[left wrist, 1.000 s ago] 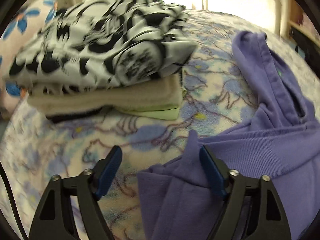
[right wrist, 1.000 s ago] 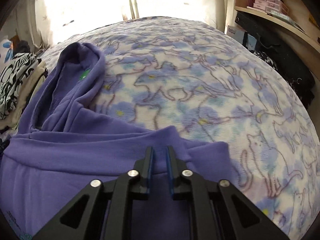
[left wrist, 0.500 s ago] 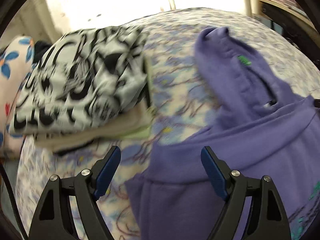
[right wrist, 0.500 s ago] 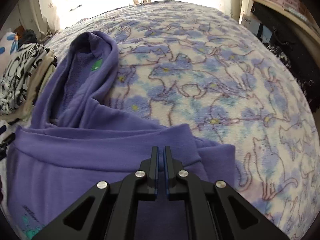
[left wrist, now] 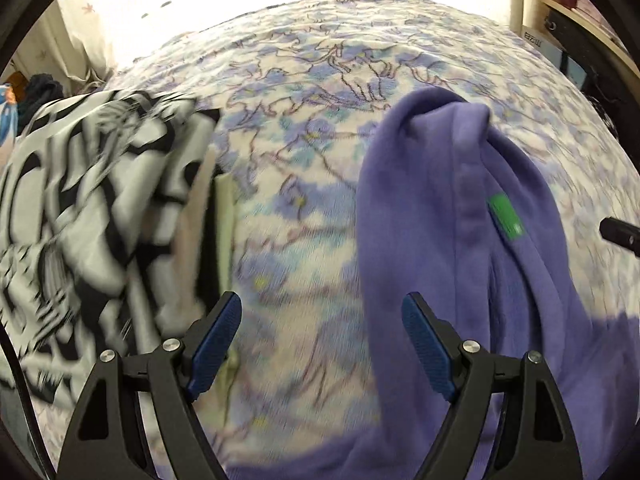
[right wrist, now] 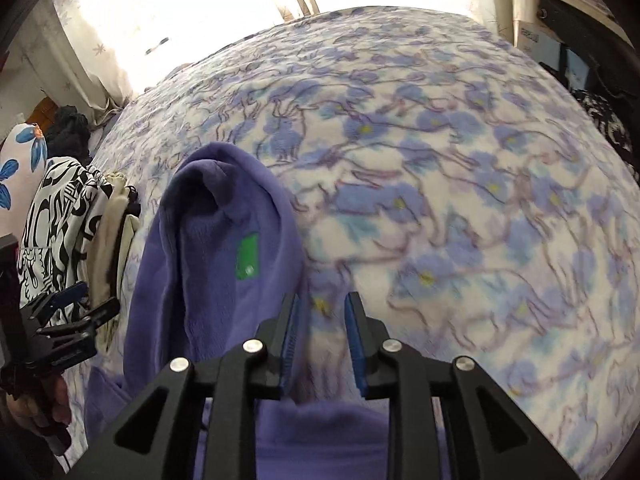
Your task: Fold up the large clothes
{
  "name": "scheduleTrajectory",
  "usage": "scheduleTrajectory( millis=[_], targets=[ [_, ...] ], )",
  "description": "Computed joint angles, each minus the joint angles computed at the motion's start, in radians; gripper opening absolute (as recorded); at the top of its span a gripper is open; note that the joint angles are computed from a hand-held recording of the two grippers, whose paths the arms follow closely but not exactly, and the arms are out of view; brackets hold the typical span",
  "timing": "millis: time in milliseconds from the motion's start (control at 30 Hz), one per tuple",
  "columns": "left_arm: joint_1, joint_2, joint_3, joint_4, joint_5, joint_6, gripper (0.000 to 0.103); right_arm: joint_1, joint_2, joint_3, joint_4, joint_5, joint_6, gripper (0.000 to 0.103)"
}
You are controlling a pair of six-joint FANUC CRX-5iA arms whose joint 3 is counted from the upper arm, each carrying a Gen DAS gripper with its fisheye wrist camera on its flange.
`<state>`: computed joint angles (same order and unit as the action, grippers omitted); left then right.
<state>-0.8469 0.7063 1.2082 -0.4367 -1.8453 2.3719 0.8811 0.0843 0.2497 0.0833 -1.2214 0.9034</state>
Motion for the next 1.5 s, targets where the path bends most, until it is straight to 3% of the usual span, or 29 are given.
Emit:
scheduleTrajectory(
  millis=[333,433,500,533,567,600,733,867,967,1133,1333,1433,1500],
  targets=[
    [0.087,0.158,0.156,0.074,0.010,-0.040,0.081,-0.037,0.224,0.198,-0.022,-0.023,0.046,0.024],
    [0.103,0.136,0.085,0.102,0.073,-0.017,0.079,-0.053,0.270,0.246,-0.054,-0.038,0.056,0.024],
    [0.106,0.090,-0.004,0.120,0.149,-0.005,0.054,-0.064,0.270,0.238,-0.084,-0.004,0.061,0.023],
    [0.110,0.066,-0.050,0.139,0.193,-0.004,0.023,-0.061,0.265,0.227,-0.075,0.011,0.053,0.023],
    [0.114,0.054,-0.072,0.155,0.214,-0.002,0.007,-0.056,0.255,0.208,-0.062,0.033,0.049,0.016],
    [0.105,0.060,-0.052,0.134,0.193,-0.004,0.007,-0.052,0.249,0.200,-0.054,0.041,0.058,0.006],
    [0.057,0.101,0.082,0.015,0.058,-0.064,0.004,-0.031,0.179,0.124,0.012,0.081,0.041,0.005],
    [0.030,-0.002,-0.026,-0.010,0.090,-0.035,0.004,-0.041,0.069,0.057,-0.017,0.117,0.058,0.005],
    [-0.012,-0.054,-0.039,-0.051,0.081,-0.032,0.004,-0.011,-0.016,0.008,0.003,0.132,0.064,0.005],
    [-0.119,-0.132,-0.022,-0.134,0.021,-0.004,0.004,0.088,-0.190,-0.074,0.071,0.140,0.044,0.005],
    [-0.297,-0.225,-0.062,-0.209,-0.016,0.070,0.004,0.334,-0.420,-0.241,0.281,0.078,-0.075,0.005],
    [-0.387,-0.267,-0.130,-0.199,-0.006,0.144,0.004,0.522,-0.526,-0.357,0.428,-0.019,-0.178,0.006],
    [-0.433,-0.281,-0.173,-0.190,-0.002,0.190,0.005,0.647,-0.569,-0.408,0.464,-0.143,-0.252,0.007]
  ],
)
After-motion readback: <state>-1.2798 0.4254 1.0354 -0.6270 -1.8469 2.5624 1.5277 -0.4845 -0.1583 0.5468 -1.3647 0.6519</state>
